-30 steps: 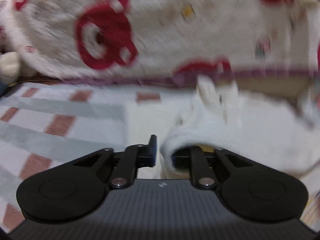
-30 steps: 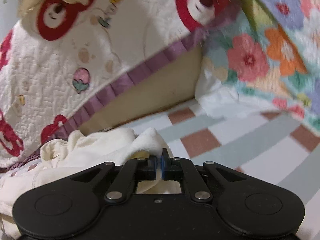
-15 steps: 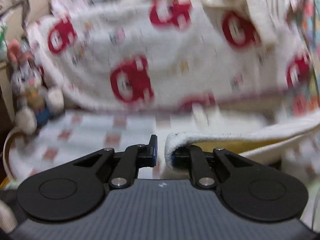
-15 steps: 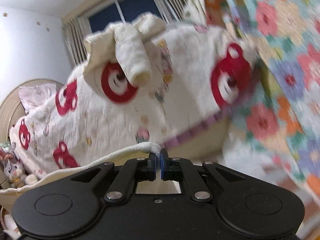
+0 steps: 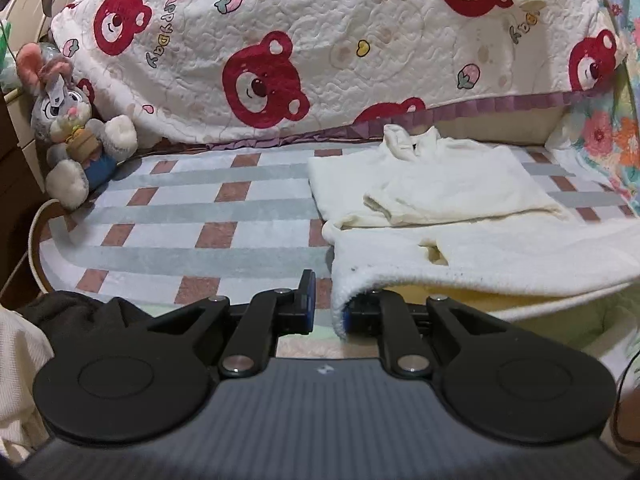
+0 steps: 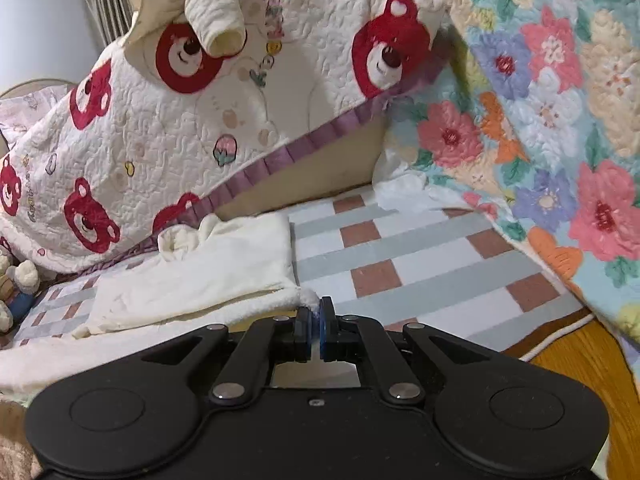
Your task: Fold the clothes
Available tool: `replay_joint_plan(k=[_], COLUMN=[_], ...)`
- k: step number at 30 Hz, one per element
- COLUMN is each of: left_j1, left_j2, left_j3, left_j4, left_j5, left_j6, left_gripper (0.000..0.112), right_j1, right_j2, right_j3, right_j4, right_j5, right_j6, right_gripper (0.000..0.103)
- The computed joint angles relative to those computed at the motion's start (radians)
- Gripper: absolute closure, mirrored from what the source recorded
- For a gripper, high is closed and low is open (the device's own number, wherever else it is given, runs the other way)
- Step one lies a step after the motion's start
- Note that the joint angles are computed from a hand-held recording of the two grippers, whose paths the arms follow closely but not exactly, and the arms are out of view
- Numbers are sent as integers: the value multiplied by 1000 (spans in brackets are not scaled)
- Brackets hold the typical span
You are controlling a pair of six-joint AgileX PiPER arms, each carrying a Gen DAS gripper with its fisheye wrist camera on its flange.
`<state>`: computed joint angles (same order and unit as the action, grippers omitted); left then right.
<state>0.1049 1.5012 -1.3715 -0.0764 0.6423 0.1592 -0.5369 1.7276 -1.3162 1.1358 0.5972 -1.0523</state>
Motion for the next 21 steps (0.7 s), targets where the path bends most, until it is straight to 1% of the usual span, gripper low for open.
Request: replay_joint_plan(k=[1,2,3,4,6,7,8,9,10,11,12,13,16,19,21], left_j1=[-7,-7,-7,4,25,27,13,-12,-35,-53,-53,-37,-4,-24,-33], left_j2=[2,1,1,0,-4,1,2,-5,-9,-12,1,30,125,207,266], left_j3=[-5,-13,-21,-26,-30,-42,-55,-53,-46,-39,-43,-64,-137,-200,-259], left_j4=[27,44,60,39,-6,-14,17,70,122,162,162,128,45,104,134], left_j5=[2,2,3,5,40,78,120,132,127,123,113,97,52,-26,-71], left_j6=[-31,-65,-98,-95,-80,-82,-103,-126,-153,-170,-179,-158,-108,-162,-202], left_gripper=[100,100,100,100,100,100,100,101,101,101,101,101,100,100,100], right_j1=[2,6,6,10,-1,-13,-15,-16,-3,10,24,31,49,87,114], right_j2=[-29,-51,-62,-66,-52,-47,-69,-95,-127,-130,-129,-100,21,116,183], right_j3=[30,43,38,20,-9,-10,24,67,117,135,147,130,14,-115,-236], right_j4=[53,95,120,106,57,27,13,15,39,49,54,56,77,74,2], right_j5=[-22,-27,-11,-4,16,28,15,-2,-37,-57,-75,-83,-86,-105,-103], right_j6=[-29,-45,-71,-75,-2,48,59,46,-6,-41,-69,-69,-68,-97,-32], right_gripper=[101,101,101,101,101,101,101,101,101,101,101,101,101,101,101])
